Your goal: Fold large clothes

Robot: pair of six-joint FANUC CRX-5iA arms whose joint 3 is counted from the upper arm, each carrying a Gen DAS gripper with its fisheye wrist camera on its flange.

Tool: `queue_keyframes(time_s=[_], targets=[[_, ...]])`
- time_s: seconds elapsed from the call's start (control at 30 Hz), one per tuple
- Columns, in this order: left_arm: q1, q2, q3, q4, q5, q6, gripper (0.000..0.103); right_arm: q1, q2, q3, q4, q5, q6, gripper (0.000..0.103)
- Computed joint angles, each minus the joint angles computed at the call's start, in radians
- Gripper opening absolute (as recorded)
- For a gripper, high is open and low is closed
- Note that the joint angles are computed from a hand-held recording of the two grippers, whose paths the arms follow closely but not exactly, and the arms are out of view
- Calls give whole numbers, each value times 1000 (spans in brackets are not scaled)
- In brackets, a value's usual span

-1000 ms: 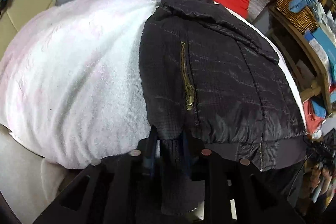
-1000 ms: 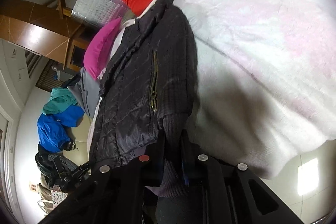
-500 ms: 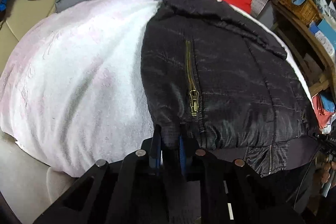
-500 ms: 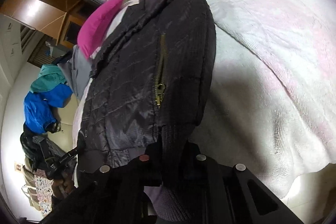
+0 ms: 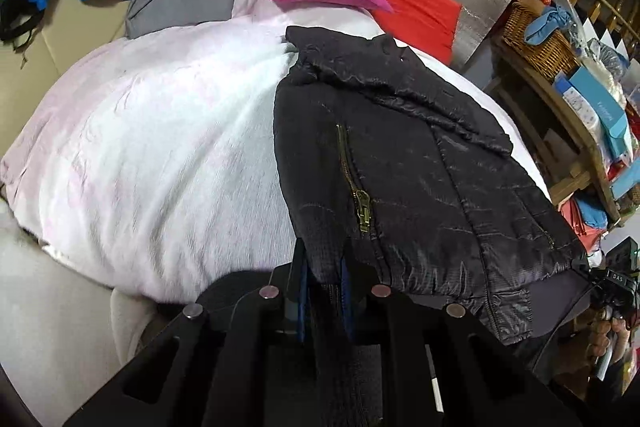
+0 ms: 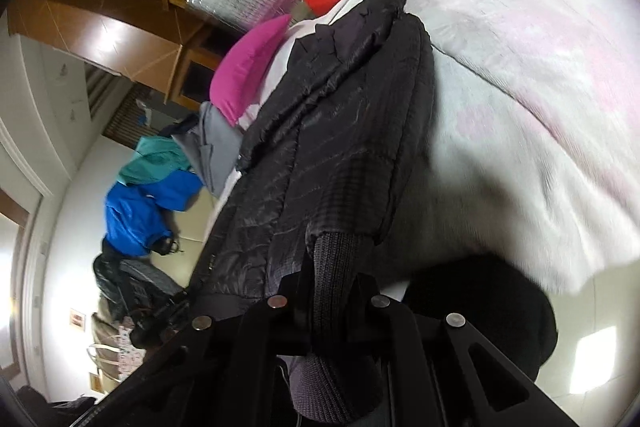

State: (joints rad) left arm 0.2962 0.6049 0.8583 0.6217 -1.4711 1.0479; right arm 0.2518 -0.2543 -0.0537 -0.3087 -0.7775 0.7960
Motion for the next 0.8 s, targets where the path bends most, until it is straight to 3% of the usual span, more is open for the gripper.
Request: queue_keyframes(time_s=[0.33,0.47,0.63,0.8], targets=[[12,15,11,-11,-25,9,15,-2,-27,-32,-29,5,-1,11],[26,-16,-41,8,-8,-18,15,14,-54,-59,-8,29,-23,11],[27,21,13,-11,-49,18,15,-15,-46,-60,-52,-3,-5,11],[29,-24,-42,-10,-15,-33,15,11,-68,-66,-14,14,-6,11]])
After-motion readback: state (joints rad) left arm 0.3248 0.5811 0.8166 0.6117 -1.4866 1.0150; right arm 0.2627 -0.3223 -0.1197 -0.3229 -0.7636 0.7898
